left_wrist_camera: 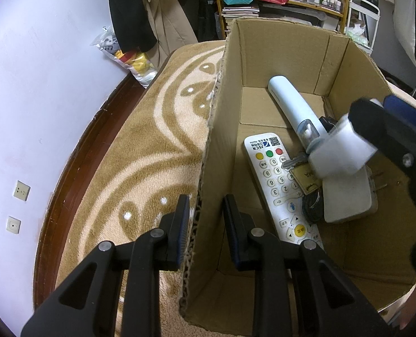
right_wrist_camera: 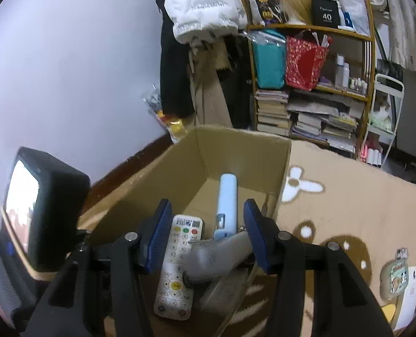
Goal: Organize rigid objects
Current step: 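Carry the white rectangular charger into the box with the right tool and release it, then lower the right tool toward the green cartoon case and grasp it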
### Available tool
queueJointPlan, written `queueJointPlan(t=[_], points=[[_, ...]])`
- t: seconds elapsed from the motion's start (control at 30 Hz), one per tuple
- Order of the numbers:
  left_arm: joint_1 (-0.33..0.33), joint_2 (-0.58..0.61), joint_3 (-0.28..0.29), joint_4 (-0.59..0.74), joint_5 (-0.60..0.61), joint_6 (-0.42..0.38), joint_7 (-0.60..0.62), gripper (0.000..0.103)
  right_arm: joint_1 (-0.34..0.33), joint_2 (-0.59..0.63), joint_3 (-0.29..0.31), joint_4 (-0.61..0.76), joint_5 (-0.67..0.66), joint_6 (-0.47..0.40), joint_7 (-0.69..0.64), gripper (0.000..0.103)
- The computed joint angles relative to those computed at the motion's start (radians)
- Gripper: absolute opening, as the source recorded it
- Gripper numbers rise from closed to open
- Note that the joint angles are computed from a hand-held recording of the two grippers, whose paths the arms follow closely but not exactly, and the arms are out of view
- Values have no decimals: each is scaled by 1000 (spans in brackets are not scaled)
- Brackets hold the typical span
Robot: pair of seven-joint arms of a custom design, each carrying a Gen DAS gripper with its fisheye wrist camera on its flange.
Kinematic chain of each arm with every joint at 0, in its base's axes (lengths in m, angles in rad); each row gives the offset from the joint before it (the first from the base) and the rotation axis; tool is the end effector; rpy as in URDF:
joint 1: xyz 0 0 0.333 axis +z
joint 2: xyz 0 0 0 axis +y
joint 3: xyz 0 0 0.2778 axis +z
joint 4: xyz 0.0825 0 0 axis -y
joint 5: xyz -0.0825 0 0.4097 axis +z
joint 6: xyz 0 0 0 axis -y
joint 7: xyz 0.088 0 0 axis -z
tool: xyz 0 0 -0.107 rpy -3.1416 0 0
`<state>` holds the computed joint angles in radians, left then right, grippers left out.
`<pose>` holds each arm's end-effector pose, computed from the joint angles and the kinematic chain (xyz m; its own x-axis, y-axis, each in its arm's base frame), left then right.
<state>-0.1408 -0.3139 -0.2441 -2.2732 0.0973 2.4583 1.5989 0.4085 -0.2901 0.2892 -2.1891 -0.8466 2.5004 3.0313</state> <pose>0.4920 -0.2052 0.4869 -0.4164 -0.8919 -0.1765 -0.7686 0.4490 -0.4558 0.4116 0.3633 0.5210 -0.1141 -0.9794 -0.1664 -0.5911 0.2016 -0.7810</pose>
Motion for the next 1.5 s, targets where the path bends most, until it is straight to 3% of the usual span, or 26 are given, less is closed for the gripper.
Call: queueJointPlan(t=[0.37,0.5,0.77,1.07,1.5], points=[[1,6,0,3,5,4,-4,24,-12,-26,0,-12,17,-11,14,60],[1,7,0,3,7,5,-4,24,-15,-35,9,-8,3,-36,24,71],[0,6,1,3,5,4,-3,25,-36,-97,24,-43,-34,-91,110,103],[1,5,1,2,5,4,-3,25,-51,-160,17,-101,17,-204,105,103],[1,6,0,3,6,4,-4,25,-93,-361,-5,-285,85,-267,141,103]])
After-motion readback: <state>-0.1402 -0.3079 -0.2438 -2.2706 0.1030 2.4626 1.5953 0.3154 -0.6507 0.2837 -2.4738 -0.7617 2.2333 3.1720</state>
